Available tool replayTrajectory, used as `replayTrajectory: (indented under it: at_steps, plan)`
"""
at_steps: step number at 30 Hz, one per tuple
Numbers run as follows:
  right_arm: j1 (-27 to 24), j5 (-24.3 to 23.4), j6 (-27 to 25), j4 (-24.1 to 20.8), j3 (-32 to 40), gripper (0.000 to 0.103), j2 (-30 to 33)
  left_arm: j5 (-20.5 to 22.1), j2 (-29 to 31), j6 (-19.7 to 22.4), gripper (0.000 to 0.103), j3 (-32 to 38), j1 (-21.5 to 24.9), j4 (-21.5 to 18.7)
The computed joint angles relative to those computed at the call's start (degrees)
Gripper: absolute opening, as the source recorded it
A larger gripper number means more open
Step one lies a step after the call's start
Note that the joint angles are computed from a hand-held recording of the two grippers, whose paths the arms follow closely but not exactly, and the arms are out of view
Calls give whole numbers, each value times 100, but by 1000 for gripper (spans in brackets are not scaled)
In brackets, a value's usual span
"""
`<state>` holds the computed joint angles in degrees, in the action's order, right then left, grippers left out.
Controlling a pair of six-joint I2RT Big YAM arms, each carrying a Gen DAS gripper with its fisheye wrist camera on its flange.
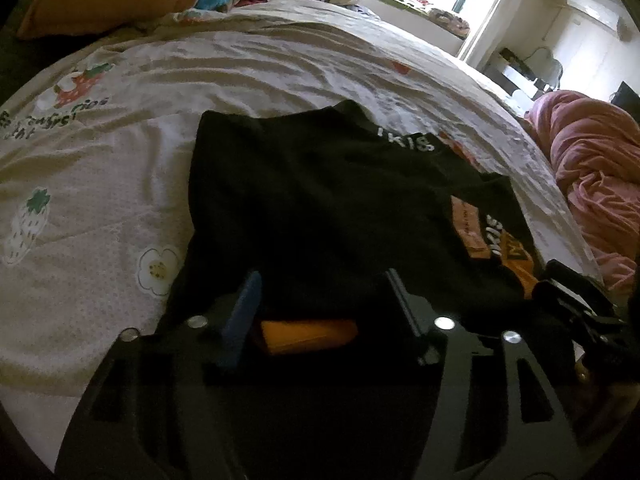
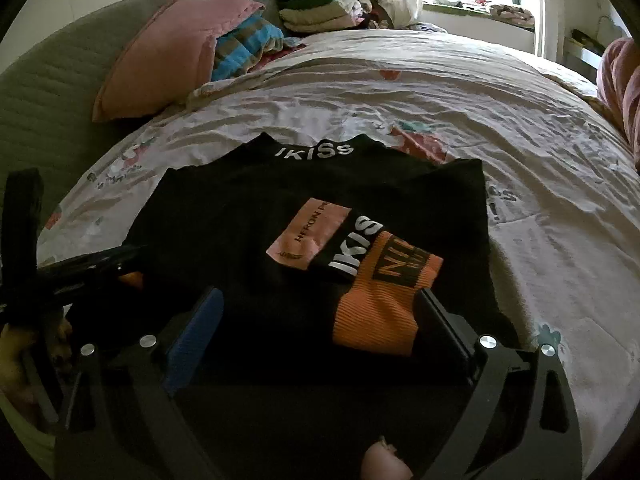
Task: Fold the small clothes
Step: 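Bring both tools to the shirt's side edges beside the folded sleeves, then move both tools along the shirt sides to the hem edge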
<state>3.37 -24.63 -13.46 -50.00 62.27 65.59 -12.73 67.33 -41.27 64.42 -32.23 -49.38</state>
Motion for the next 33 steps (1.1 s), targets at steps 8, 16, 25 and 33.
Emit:
replayTrajectory:
  at_steps: [8,16,25,33]
  plan:
    - [-113,-36,8,90,-45,98,-140,-358,-127,-15,86,70,-129,-52]
    - [-192,-125,55,103,-40,98,-236,-502,-287,-80,93,95,-238,-69]
    - [-243,-238,31,57,-15,98,-396,-794,-430,-94,93,183,-488,-283]
    - [-351,-371,-165,-83,14,98,-619,-1025,-578,-129,93,228,-657,-519]
